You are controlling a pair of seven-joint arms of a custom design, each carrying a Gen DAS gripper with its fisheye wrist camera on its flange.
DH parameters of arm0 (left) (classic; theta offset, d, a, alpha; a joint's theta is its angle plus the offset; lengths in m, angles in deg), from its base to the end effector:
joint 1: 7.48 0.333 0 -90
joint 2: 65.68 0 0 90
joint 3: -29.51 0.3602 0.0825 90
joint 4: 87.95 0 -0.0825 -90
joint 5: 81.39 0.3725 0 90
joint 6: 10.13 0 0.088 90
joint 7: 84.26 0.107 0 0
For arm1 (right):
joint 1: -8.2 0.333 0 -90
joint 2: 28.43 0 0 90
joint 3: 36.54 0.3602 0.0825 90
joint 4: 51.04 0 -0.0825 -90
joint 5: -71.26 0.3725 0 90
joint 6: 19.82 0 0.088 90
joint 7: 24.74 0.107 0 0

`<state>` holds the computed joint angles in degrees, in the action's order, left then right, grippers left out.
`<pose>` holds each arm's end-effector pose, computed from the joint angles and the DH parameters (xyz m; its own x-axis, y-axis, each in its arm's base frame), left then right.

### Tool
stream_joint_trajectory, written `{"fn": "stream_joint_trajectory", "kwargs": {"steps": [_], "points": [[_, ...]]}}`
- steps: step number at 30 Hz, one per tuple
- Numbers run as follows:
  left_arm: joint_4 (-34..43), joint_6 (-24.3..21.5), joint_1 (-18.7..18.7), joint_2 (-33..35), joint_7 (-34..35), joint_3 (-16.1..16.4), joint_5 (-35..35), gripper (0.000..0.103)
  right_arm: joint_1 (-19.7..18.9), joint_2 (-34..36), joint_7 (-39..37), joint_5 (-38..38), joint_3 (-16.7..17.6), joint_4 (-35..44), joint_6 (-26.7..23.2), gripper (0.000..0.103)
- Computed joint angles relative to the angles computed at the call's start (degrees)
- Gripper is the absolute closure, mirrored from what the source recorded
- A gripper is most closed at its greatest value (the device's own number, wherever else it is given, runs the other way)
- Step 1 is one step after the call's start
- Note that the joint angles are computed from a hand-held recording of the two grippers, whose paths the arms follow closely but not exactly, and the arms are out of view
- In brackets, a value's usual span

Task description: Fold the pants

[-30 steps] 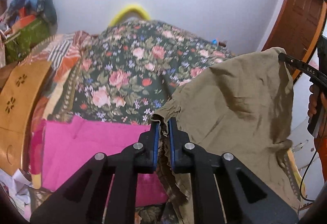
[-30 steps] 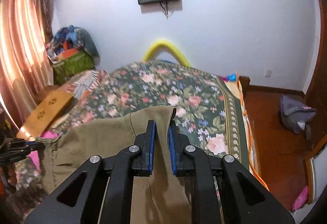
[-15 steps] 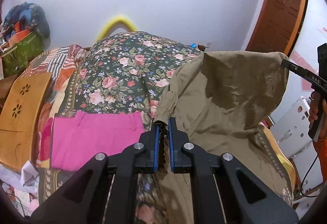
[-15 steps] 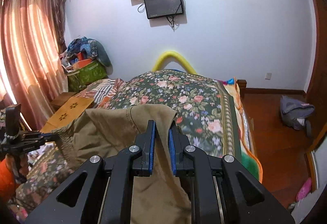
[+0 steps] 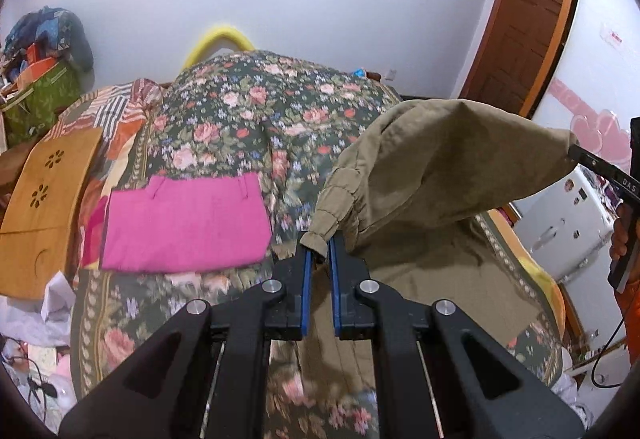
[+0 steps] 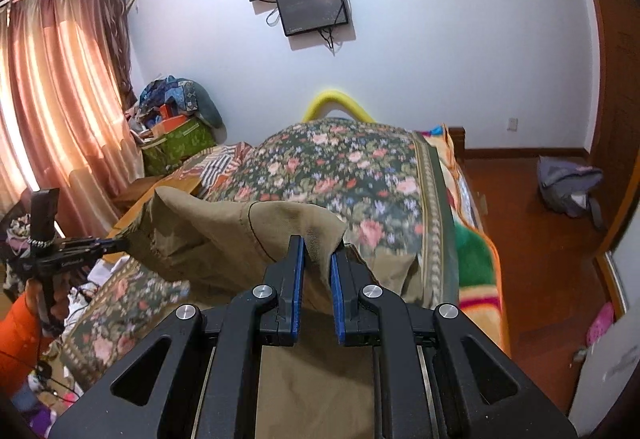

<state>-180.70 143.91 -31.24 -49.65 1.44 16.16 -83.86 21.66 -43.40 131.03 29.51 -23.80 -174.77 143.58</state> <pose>0.5683 -0.3987 0.6061 -0.5347 -0.8302 0.1575 -0.6529 0.2875 -0.7008 0.4282 0.2669 0.6519 0.0591 -0.9734 -0.2215 -0.5269 0.1581 -0.8351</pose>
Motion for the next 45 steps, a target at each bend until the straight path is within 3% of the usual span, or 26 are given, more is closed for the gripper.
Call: {"fn": "stream_joint_trajectory", "kwargs": {"steps": [9, 22, 27, 36, 39, 41, 43, 45], "points": [[-11.94, 2.29, 0.23, -5.77, -0.09, -0.87, -0.36, 0.095, 0.75, -5.53, 3.38, 2.56, 1.68, -9.96, 0.13, 0.092], [-21.16, 3.06, 1.15, -8.56, -3.67, -1.41, -0.45, 0.095, 2.43, -7.73, 9.40, 6.02, 3.92, -19.95, 0.50, 0.091], [-23.09, 3.03, 1.65, -9.97, -5.85, -1.04, 0.49, 0.095, 5.05, -7.58, 7.42, 8.67, 3.26, -20.55, -3.77, 0.090], [-20.15, 4.28, 1.36, -10.43, -8.54, -1.66, 5.21, 0.095, 5.10, -12.35, 10.09, 8.63, 4.31, -19.96, -13.79, 0.090], [-17.94, 4.29, 0.91, -8.93, -5.85, -2.68, 2.92, 0.095, 4.49, -12.90, 11.41, 6.87, 4.71, -18.99, -13.23, 0.087], [-16.58, 3.44, 0.14, -7.57, -5.13, -2.89, 2.36, 0.095, 4.30, -12.02, 11.69, 5.60, 4.91, -18.01, -11.32, 0.075], [-15.47, 2.38, -0.97, -6.09, -5.57, -2.67, 2.91, 0.094, 4.30, -10.25, 11.73, 4.73, 5.17, -17.06, -9.92, 0.069], [-15.08, 1.80, -2.15, -5.12, -7.00, -1.89, 4.79, 0.094, 5.20, -7.73, 10.86, 4.92, 4.93, -16.39, -9.13, 0.069]]}}
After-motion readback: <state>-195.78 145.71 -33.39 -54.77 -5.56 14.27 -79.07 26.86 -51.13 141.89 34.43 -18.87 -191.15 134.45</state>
